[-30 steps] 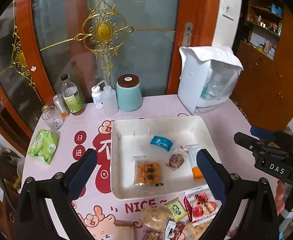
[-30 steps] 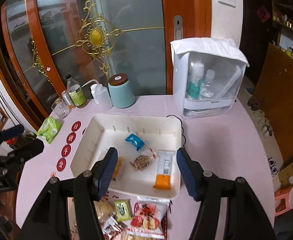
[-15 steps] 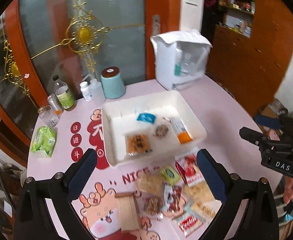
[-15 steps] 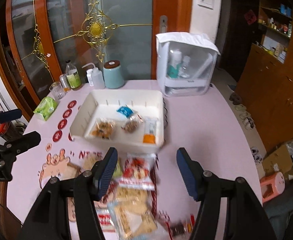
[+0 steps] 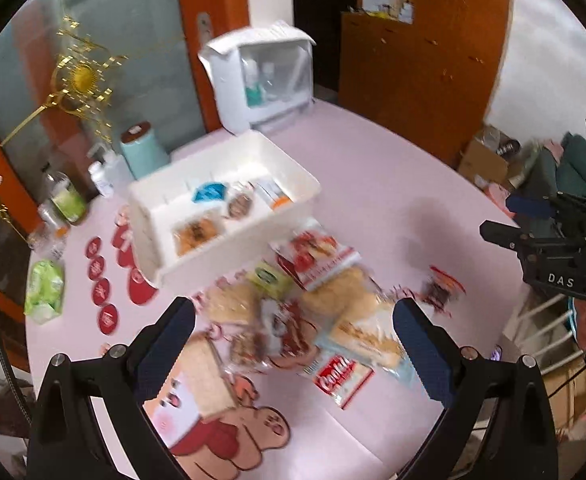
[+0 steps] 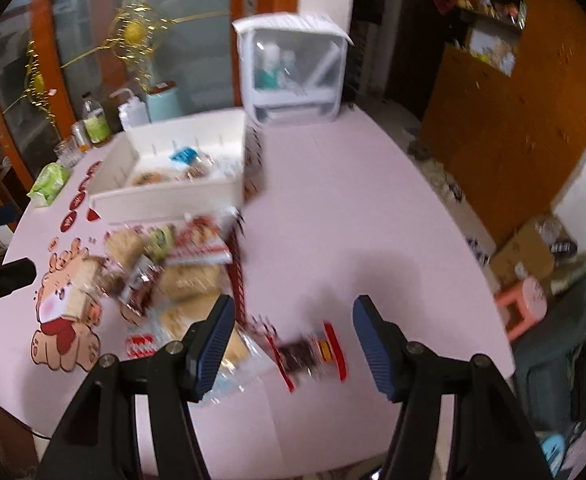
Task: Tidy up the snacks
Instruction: 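Reach the right tool to the red-edged jerky pack and grasp it, then grasp the large bread bag with the left tool while the right tool holds the jerky pack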
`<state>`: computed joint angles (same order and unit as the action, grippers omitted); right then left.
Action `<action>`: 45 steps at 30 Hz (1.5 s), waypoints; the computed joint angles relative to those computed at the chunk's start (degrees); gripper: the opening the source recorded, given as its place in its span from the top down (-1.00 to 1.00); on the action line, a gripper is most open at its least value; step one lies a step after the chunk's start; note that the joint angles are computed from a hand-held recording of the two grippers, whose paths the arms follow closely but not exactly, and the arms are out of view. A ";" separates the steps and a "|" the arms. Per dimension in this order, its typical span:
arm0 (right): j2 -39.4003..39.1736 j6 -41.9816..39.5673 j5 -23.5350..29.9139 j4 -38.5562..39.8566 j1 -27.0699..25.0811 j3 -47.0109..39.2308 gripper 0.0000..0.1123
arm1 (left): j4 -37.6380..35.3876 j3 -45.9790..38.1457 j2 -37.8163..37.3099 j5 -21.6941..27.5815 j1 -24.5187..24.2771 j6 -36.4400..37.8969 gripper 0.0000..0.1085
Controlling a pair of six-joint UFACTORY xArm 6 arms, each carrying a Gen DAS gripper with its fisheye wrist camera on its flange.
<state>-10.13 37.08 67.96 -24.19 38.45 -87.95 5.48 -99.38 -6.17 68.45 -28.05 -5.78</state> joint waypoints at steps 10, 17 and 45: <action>-7.38 -12.01 -11.78 12.67 -9.59 17.96 -0.10 | -1.54 9.48 0.91 -2.38 -3.94 -13.86 -0.82; -7.81 -33.80 -19.14 19.72 -11.00 24.69 -0.10 | -1.58 11.71 4.97 -4.10 -5.36 -25.69 -0.82; 0.26 -60.24 -26.12 35.12 -17.31 26.05 0.20 | -7.04 -3.22 24.40 3.08 -7.57 -42.30 -0.82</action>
<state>-9.87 -23.16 41.84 10.93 21.14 -61.90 -1.56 -102.59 18.24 71.53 -35.63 -48.07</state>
